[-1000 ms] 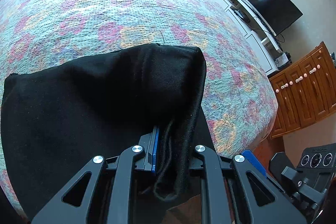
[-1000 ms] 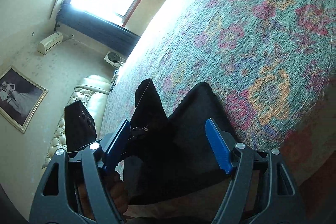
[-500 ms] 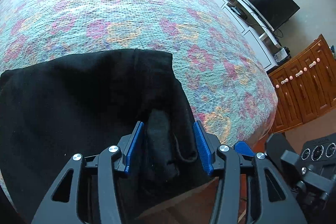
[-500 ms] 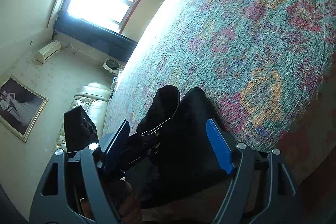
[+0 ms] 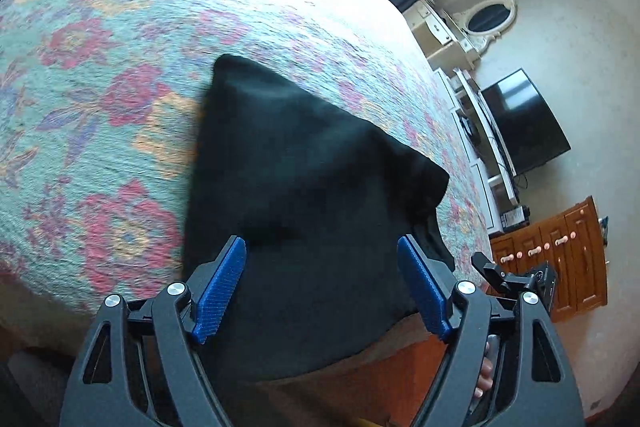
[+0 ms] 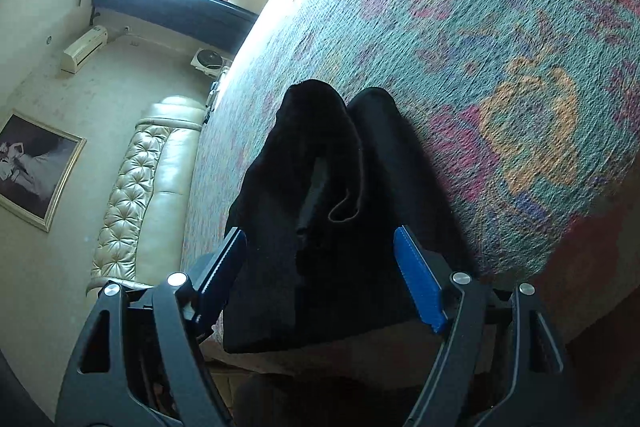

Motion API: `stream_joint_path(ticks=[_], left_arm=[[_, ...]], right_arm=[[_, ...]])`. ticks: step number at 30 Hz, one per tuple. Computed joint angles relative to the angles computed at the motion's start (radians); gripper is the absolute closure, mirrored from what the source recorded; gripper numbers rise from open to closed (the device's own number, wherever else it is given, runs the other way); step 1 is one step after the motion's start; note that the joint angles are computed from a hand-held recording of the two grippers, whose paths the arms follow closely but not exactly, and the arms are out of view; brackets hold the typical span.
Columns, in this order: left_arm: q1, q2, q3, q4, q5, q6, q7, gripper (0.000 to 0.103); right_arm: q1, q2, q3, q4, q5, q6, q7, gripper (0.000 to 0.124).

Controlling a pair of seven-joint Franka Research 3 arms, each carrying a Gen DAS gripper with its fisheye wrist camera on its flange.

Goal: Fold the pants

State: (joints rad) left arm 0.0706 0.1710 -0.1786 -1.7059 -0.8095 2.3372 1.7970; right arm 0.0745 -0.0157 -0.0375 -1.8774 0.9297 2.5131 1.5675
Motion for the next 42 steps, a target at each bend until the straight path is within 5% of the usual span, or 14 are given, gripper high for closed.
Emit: stream_joint_path(ticks=[5,8,11,23,31,42], left_arm=[[0.04,-0.049,0.025,-0.094,-0.133,0.018,0.043,0.026],[0.046,-0.061,0.04,-0.12,-0.196,0.012,0.065,0.026],[0.047,-0.05,0.048,-0.118,-0.192,-0.033,0.052,0.026],[0.028,-0.011,0.026,-0.085,-0.234,-0.084,0.087,0.026],[0.025,0.018,0.009,-0.061,-0.211,-0.076,0.062,0.025],[0.037,0.042,-0.005,-0.054,-0.218,-0.073,0.08,0.025]], right_arm=[[0.002,0.053,0.009,0.072,-0.047,-0.067,0.002,0.049],[0.007,0.106,0.018,0.154,-0.178,-0.129,0.056,0.063],[0.004,0.14,0.026,0.203,-0.233,-0.167,0.082,0.104],[-0.012,0.032,0.007,0.099,-0.239,-0.11,0.053,0.11],[-0.047,0.032,-0.015,0.003,-0.009,-0.112,-0.025,0.11],[-0.065,0.016,-0.028,-0.046,0.102,-0.125,-0.131,0.11]])
